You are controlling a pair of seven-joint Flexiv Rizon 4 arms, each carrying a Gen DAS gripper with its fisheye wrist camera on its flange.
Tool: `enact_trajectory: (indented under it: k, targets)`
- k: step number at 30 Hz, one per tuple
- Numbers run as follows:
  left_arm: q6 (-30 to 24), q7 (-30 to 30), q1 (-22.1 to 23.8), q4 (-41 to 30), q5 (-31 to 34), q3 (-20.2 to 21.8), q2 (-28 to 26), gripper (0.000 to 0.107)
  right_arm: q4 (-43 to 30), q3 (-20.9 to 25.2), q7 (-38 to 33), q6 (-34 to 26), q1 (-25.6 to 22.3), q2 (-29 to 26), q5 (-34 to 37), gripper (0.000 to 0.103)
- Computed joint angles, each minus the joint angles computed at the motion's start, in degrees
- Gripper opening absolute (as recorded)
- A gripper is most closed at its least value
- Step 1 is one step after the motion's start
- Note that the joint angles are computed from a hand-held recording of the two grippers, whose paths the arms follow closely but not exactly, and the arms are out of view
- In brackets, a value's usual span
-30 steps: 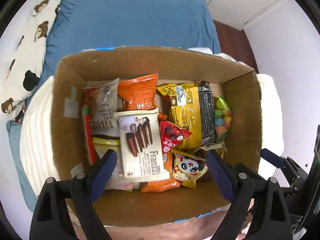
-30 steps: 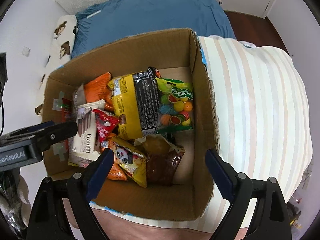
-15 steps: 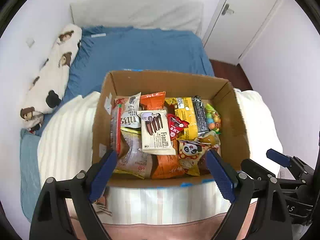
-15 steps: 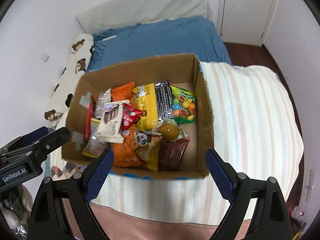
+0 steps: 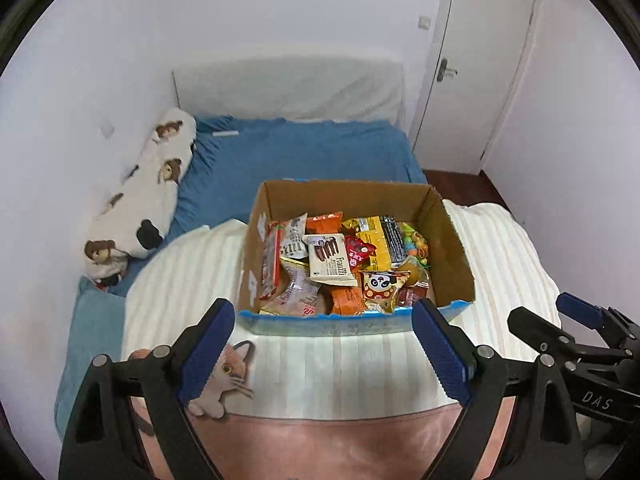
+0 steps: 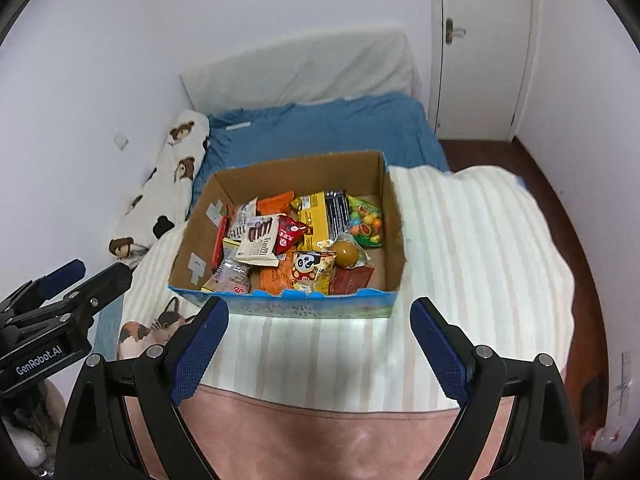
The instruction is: Organize snacks
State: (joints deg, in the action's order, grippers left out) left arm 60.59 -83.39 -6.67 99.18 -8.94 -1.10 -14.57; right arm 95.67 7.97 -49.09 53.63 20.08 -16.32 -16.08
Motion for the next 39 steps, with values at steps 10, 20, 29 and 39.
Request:
enact_trajectory:
  k: [10, 20, 29, 39]
  targets:
    - [4.6, 0.5, -0.6, 10.6, -0.2, 0.6, 10.6, 0.091, 11.7, 1.4, 8.2, 4.1, 0.4, 11.8, -9.7, 0.094]
    - [4.8, -1.0, -0.6, 16.1, 0.7, 0.6, 17.4, 0.091, 17.1, 4.6, 12.3, 4.2, -1.2, 20.0, -13.8, 0.094]
    - [5.5, -2.4, -0.3, 17.3, 1.5, 0.4, 18.9, 0.091, 17.5, 5.8, 12.4, 2.9, -1.4, 21.4, -14.7, 0.095]
    - [8.6, -6.3, 0.2, 13.8, 5.0, -0.2, 12.8, 0.103, 16.5, 3.8, 17.2, 4.1, -2.3, 16.9, -19.9, 0.102]
